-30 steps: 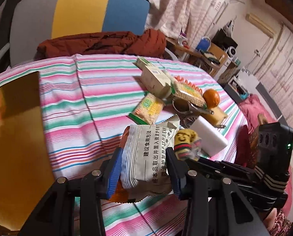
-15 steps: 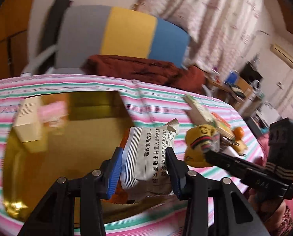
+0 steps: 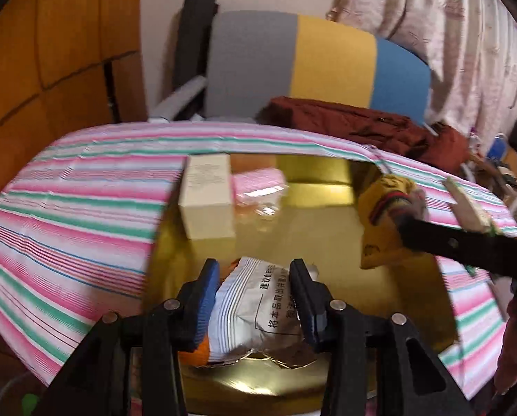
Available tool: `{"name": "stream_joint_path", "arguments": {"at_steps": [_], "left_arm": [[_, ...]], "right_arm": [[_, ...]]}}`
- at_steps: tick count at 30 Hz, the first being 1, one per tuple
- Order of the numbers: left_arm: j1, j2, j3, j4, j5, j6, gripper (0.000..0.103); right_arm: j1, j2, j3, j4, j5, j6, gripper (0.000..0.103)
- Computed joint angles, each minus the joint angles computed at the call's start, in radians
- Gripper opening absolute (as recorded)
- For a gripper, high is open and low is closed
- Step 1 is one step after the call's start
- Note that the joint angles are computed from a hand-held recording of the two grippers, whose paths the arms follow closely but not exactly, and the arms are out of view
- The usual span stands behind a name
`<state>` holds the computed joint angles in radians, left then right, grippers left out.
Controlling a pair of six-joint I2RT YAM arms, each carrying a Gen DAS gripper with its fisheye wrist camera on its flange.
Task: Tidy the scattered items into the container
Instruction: 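Release the snack bag into the tray while the right tool releases the netted ball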
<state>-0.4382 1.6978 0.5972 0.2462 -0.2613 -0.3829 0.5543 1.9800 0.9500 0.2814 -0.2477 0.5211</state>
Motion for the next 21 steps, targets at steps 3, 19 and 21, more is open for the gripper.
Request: {"name": "stream_joint_path", "arguments": {"at_steps": [3, 19, 21], "left_arm": [[0.024, 0.000, 0.001, -0.005, 0.013, -0.012, 0.042], [0.017, -0.096, -0.068, 0.048, 0.041, -0.125, 0.043], [0.003, -0.093, -0.055, 0.028, 0.039, -0.139, 0.043]], "right_arm": [[0.009, 0.119, 0.140, -0.039, -0.018, 0.040, 0.051], [0.006, -0.011, -0.102, 0.144, -0.037, 0.095, 0.069], [0.010, -0.042, -0.123, 0.145, -0.016, 0.076, 0.069]]}}
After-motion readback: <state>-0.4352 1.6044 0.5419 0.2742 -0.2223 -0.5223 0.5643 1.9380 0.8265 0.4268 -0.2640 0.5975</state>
